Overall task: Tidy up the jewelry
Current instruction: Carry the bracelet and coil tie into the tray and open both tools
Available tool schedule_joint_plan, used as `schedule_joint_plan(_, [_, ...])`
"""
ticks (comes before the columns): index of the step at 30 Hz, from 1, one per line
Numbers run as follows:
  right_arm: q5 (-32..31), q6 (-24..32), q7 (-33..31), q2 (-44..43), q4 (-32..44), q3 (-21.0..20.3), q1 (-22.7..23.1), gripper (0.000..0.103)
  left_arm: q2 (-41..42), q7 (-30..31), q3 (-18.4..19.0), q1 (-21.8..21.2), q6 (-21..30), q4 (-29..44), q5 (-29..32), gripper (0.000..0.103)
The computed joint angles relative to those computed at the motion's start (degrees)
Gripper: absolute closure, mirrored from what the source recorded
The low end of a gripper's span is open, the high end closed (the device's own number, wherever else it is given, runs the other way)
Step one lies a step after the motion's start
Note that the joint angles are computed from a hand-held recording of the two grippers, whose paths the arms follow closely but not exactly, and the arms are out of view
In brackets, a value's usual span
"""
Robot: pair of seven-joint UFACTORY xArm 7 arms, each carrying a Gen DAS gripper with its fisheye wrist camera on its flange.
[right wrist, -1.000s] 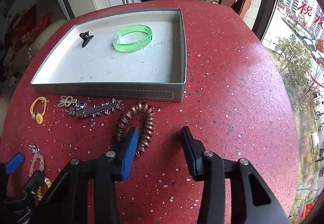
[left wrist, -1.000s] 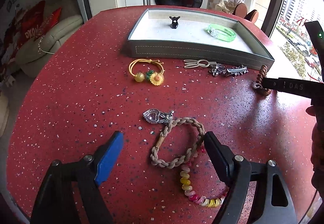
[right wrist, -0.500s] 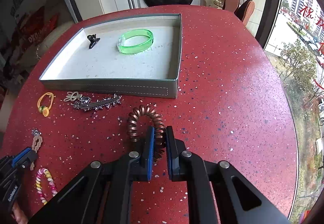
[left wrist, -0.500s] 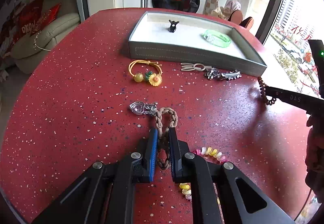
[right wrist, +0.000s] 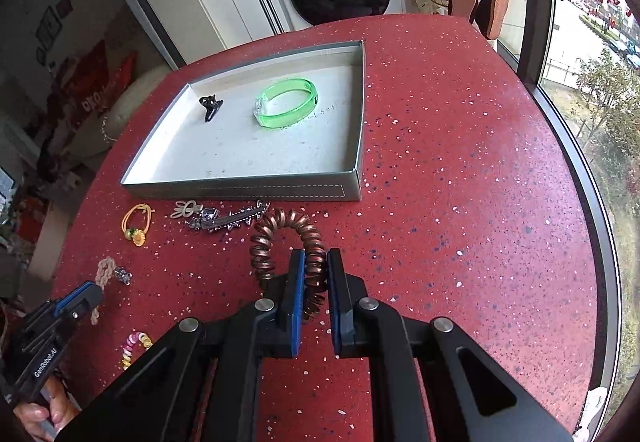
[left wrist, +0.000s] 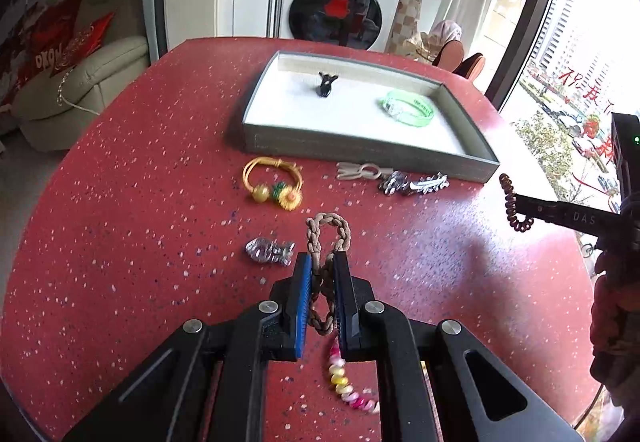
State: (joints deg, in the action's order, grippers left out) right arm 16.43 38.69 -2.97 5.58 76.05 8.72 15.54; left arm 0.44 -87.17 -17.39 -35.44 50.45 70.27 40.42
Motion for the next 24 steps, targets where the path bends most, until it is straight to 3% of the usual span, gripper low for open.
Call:
schedule_joint_plan(13, [-1.2, 3.4, -0.3, 7.9, 13.7, 0.4, 0.3, 0.091, 4.8, 7.3, 3.7, 2.3, -3.2, 8.8, 1.0, 0.074])
schedule_joint_plan(24, [-6.2, 12.6, 2.1, 22.4, 32.9, 0.3, 2.3, 0.091, 17.2, 18.8, 9.5, 1.5, -1.0, 24.1, -3.7, 0.074])
